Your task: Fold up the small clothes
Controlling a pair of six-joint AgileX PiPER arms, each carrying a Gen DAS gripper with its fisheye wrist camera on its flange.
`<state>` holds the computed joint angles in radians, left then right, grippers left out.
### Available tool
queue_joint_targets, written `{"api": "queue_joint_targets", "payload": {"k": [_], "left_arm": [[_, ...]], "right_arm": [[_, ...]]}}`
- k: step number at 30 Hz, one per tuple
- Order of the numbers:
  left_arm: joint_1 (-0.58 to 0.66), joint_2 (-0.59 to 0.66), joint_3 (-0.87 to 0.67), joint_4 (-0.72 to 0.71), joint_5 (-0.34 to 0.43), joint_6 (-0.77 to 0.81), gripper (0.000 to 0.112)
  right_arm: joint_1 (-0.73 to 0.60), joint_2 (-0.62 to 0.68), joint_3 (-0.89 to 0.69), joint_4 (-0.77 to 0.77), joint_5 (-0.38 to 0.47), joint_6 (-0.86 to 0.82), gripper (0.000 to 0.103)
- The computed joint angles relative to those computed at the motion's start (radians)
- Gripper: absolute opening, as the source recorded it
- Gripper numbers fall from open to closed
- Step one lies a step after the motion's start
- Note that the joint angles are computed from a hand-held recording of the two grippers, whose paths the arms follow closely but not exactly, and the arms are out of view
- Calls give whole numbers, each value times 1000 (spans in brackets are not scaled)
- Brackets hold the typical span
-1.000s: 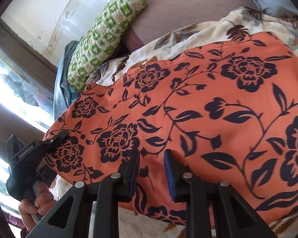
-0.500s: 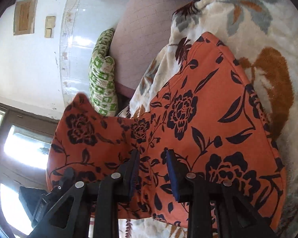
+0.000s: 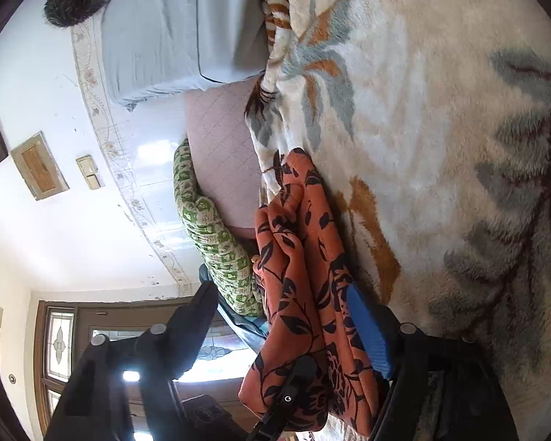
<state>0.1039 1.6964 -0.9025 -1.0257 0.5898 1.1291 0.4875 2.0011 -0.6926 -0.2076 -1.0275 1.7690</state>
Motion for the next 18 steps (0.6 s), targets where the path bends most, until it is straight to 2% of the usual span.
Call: {"api": "queue_joint_targets", "payload": {"k": [5, 11, 14, 16, 17, 18], "left_arm": [[-9, -42, 35, 8, -32, 44, 19], [18, -70, 75, 15, -17, 123, 19], [39, -80, 84, 8, 6, 164, 19], [61, -71, 63, 25, 50, 151, 19], [73, -64, 49, 33, 78, 142, 19], [81, -61, 39, 37, 97, 134, 19]], "right_arm": [[7, 20, -81, -54, 50, 6, 76], [52, 71, -236, -107, 246, 60, 76], [69, 76, -276, -63, 320, 0, 73], [61, 66, -328, -102, 436, -54, 46], [50, 68, -369, -162, 503, -44, 18], [39, 74, -398, -208, 531, -24, 18]]}}
